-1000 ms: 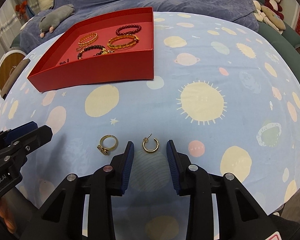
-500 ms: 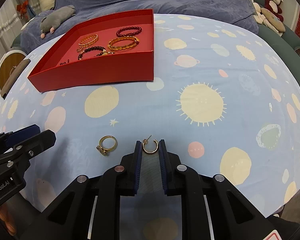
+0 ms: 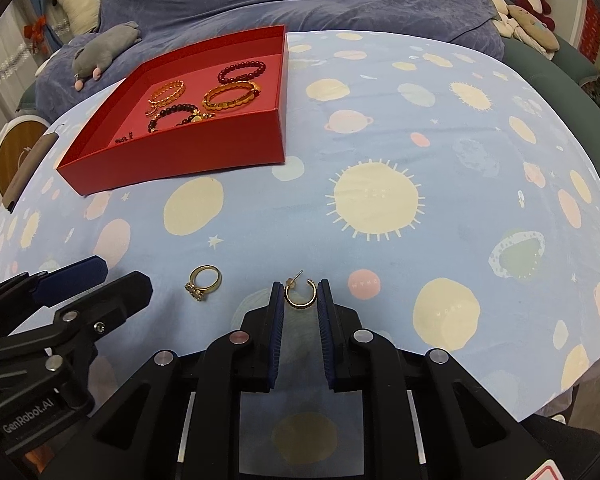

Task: Organize jewelry
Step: 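Grasp the second gold hoop earring with the right tool while the left tool grasps the red-stone gold ring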

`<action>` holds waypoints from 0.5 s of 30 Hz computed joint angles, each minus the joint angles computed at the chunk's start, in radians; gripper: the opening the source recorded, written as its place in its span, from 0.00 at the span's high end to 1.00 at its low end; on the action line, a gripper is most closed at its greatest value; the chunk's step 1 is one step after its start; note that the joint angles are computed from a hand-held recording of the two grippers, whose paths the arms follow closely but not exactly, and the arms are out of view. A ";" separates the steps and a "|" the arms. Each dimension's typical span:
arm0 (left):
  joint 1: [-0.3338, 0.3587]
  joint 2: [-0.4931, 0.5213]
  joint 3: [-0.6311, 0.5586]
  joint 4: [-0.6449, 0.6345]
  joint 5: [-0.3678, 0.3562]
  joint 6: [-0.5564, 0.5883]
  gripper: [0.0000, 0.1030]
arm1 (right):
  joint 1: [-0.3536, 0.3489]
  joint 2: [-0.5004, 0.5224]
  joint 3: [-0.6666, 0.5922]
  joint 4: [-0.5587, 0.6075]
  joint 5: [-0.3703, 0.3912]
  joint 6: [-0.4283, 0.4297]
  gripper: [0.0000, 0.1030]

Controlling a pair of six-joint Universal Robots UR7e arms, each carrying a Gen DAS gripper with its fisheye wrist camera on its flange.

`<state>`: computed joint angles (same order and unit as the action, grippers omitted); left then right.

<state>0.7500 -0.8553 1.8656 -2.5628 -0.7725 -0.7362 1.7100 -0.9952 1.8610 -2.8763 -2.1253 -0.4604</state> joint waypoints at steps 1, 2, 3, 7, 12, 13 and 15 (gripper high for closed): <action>0.001 0.008 -0.006 -0.004 -0.006 0.008 0.51 | -0.002 -0.003 0.000 0.000 0.001 0.003 0.85; 0.001 0.017 -0.015 0.007 -0.003 0.004 0.51 | -0.003 -0.005 0.000 -0.003 -0.002 0.008 0.85; 0.002 0.022 -0.019 0.004 -0.005 0.007 0.51 | -0.006 -0.009 -0.001 0.001 0.002 0.016 0.85; 0.004 0.046 -0.041 0.007 -0.003 0.022 0.52 | -0.013 -0.015 -0.004 0.002 0.002 0.025 0.85; 0.015 0.066 -0.063 0.028 -0.010 0.021 0.60 | -0.016 -0.018 -0.002 0.002 0.008 0.030 0.85; 0.018 0.069 -0.066 0.031 -0.014 0.021 0.62 | -0.016 -0.018 -0.003 0.005 0.010 0.030 0.85; 0.021 0.073 -0.069 0.034 -0.022 0.023 0.66 | -0.018 -0.018 -0.003 0.006 0.011 0.030 0.85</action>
<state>0.7714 -0.7827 1.7968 -2.5284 -0.7946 -0.7129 1.6925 -1.0129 1.8584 -2.8702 -2.1140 -0.4303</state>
